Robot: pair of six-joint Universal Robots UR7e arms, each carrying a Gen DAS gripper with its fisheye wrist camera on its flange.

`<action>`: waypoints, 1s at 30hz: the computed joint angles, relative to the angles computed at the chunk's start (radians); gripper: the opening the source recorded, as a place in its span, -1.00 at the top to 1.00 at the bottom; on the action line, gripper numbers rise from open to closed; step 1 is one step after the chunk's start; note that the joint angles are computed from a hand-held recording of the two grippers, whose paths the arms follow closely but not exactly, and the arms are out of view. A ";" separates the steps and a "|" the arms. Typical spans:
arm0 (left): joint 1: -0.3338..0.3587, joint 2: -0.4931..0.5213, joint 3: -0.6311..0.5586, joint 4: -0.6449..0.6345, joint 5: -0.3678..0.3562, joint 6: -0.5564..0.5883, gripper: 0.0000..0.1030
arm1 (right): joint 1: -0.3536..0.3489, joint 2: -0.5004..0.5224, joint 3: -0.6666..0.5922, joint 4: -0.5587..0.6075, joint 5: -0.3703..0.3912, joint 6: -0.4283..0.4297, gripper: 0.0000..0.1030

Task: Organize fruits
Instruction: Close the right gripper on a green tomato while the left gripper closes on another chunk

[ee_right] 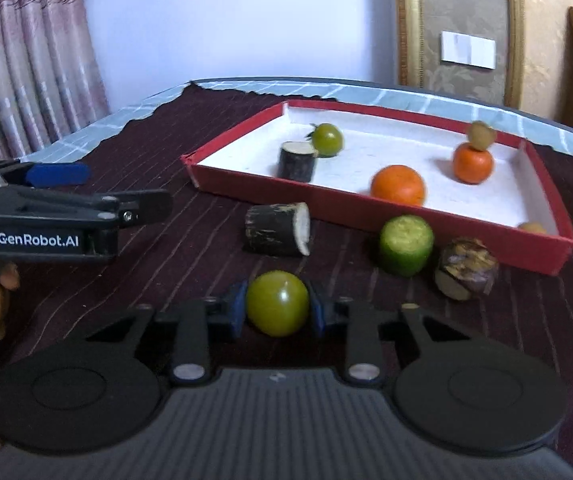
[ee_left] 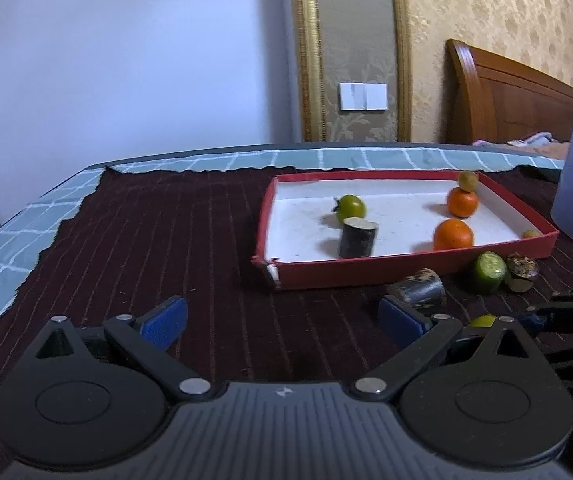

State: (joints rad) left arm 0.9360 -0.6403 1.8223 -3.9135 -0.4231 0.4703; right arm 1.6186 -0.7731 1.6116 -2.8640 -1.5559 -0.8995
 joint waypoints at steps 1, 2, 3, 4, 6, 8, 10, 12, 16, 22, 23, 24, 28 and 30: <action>-0.001 0.003 -0.003 0.013 -0.006 -0.003 -0.99 | -0.002 -0.005 0.007 -0.019 -0.003 0.007 0.41; -0.002 0.008 -0.009 0.027 -0.013 -0.006 -0.99 | -0.005 -0.011 0.018 -0.046 -0.006 0.016 0.41; -0.004 0.015 -0.018 0.040 -0.020 -0.006 -0.99 | -0.008 -0.017 0.031 -0.086 -0.015 0.020 0.41; -0.006 0.025 -0.031 0.054 -0.023 -0.005 -0.99 | -0.008 -0.019 0.040 -0.123 -0.028 0.017 0.41; -0.010 0.054 -0.071 0.076 -0.007 -0.003 -0.99 | -0.010 -0.020 0.059 -0.217 -0.067 0.000 0.41; -0.011 0.082 -0.112 0.083 -0.003 -0.004 -0.99 | -0.018 -0.027 0.065 -0.251 -0.083 0.005 0.41; -0.010 0.107 -0.156 0.110 0.011 -0.028 -0.99 | -0.030 -0.037 0.061 -0.235 -0.072 0.029 0.41; -0.006 0.133 -0.206 0.147 0.037 -0.049 -0.99 | -0.036 -0.039 0.057 -0.233 -0.070 0.033 0.41; 0.007 0.162 -0.269 0.256 0.077 -0.135 -0.97 | -0.044 -0.042 0.057 -0.229 -0.060 0.035 0.41; 0.030 0.133 -0.265 0.477 0.063 -0.349 -0.35 | -0.049 -0.043 0.062 -0.230 -0.052 0.043 0.41; 0.033 0.117 -0.251 0.526 0.044 -0.401 -0.05 | -0.050 -0.043 0.064 -0.231 -0.051 0.042 0.41; 0.035 0.108 -0.244 0.547 0.026 -0.422 0.04 | -0.050 -0.044 0.065 -0.233 -0.051 0.042 0.41; 0.034 0.103 -0.236 0.537 0.008 -0.422 0.17 | -0.047 -0.043 0.070 -0.241 -0.052 0.042 0.41; 0.036 0.096 -0.227 0.531 -0.005 -0.421 0.17 | -0.044 -0.042 0.072 -0.245 -0.055 0.041 0.41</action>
